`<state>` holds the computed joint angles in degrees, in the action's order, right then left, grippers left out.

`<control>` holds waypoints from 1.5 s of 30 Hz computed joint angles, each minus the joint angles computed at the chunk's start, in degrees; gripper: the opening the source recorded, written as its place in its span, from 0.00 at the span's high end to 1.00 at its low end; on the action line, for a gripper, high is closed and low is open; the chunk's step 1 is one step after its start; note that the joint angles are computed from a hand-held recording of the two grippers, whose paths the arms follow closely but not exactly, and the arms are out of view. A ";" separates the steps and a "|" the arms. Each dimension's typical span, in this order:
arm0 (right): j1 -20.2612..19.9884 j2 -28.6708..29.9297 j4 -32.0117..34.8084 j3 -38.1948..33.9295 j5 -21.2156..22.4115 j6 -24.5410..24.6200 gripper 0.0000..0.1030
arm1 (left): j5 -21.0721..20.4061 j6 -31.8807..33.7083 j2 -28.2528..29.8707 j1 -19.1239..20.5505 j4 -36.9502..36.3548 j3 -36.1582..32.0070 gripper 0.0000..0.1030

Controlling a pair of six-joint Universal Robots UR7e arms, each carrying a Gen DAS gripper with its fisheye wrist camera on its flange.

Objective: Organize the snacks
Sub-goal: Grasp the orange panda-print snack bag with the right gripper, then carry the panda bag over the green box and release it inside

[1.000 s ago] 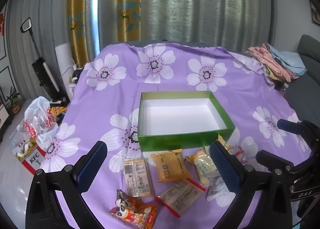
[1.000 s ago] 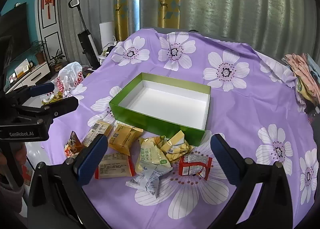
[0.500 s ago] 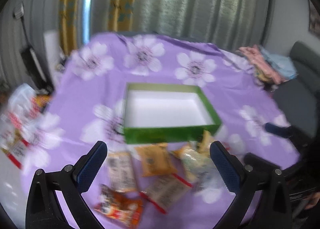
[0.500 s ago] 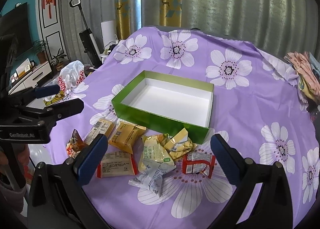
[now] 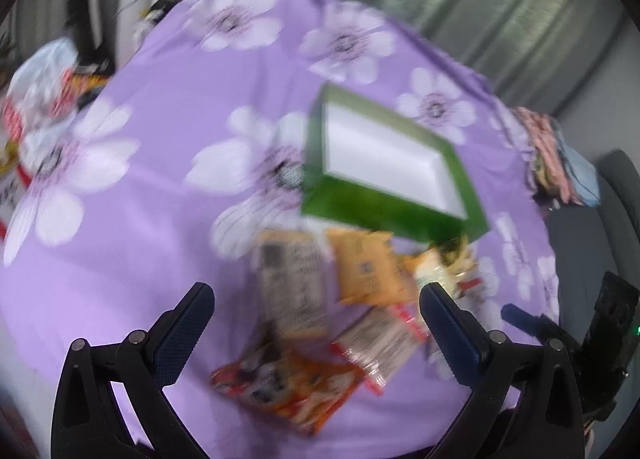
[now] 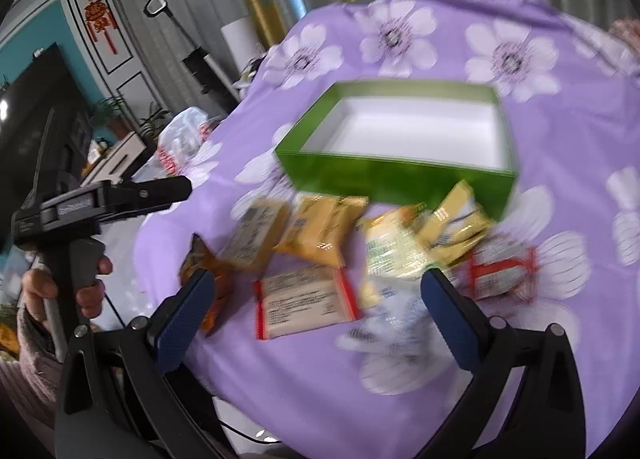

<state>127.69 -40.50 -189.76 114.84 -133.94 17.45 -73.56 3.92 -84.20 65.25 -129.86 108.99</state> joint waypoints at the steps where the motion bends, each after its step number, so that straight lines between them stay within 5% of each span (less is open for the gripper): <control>1: -0.33 0.36 -0.24 -0.15 1.63 0.00 0.00 | -0.38 -0.08 -0.23 0.65 0.64 -0.11 0.01; 8: -1.52 6.48 1.94 -5.01 11.42 -2.19 0.06 | -2.35 0.76 -2.94 3.85 5.41 1.05 0.01; 14: -2.23 10.93 5.79 -9.95 15.06 -3.13 0.27 | -4.54 1.63 -1.84 5.63 6.43 0.76 0.01; 19: -2.89 12.22 8.37 -12.09 15.70 -4.27 0.56 | -6.36 2.00 -0.68 6.52 7.35 0.32 0.22; 22: -3.88 12.68 8.62 -12.52 16.99 -4.85 0.65 | -6.65 2.25 -0.53 6.58 6.90 0.71 0.32; 26: -4.06 12.69 7.68 -12.25 17.20 -5.93 0.68 | -6.78 1.86 -0.47 6.51 6.15 0.55 0.49; 38: -3.40 9.92 1.67 -9.62 15.71 -9.40 0.73 | -7.81 3.47 -0.18 2.10 3.76 -0.16 0.50; 45: -3.84 6.76 -3.00 -9.06 11.31 -13.44 0.73 | -9.00 5.73 5.74 -1.44 0.89 -4.53 0.50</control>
